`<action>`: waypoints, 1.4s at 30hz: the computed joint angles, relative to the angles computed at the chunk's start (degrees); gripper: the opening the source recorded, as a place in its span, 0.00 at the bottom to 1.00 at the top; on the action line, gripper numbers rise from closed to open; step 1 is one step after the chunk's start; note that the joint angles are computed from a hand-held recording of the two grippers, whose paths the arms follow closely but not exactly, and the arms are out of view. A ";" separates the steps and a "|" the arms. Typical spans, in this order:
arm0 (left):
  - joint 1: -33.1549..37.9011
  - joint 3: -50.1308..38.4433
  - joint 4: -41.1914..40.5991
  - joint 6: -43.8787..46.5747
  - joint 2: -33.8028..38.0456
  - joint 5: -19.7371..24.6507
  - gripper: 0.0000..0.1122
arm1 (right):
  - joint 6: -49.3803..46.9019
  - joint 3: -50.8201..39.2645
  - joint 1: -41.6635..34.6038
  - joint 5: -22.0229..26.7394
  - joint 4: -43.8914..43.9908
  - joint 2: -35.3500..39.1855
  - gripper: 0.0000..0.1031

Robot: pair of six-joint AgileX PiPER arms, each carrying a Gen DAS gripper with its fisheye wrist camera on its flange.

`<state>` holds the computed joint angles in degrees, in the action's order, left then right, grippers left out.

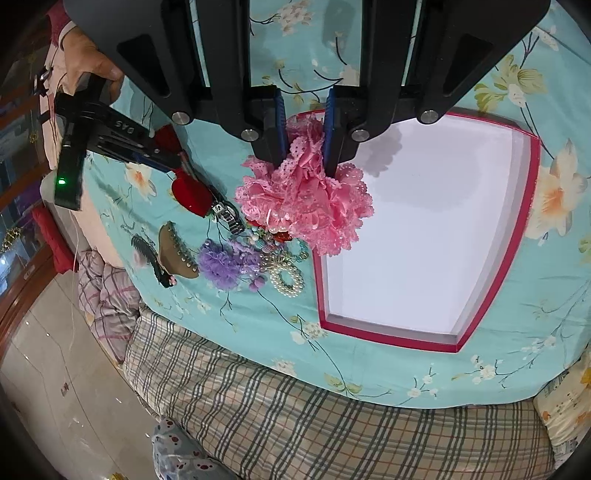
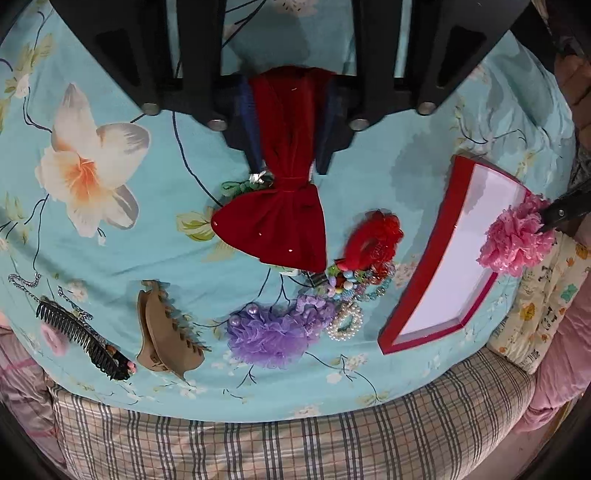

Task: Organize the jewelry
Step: 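Carry scrunchie with left tool into the box while right tool places the red bow there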

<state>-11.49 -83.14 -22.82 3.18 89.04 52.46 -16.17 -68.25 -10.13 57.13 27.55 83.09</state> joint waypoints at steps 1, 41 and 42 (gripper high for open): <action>0.23 0.05 -0.14 0.10 -0.14 0.00 0.12 | -0.17 -0.28 -0.25 0.17 0.44 -0.48 0.21; 12.33 -11.99 6.48 0.95 16.45 1.45 0.13 | 18.63 -45.54 25.99 0.08 1.21 34.10 0.22; 12.36 -11.85 6.64 0.76 16.66 1.37 0.13 | 18.54 -45.77 26.03 0.26 1.18 34.41 0.24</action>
<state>0.87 -94.99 -16.17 3.94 105.70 53.83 2.37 -114.03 15.90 57.39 28.73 117.50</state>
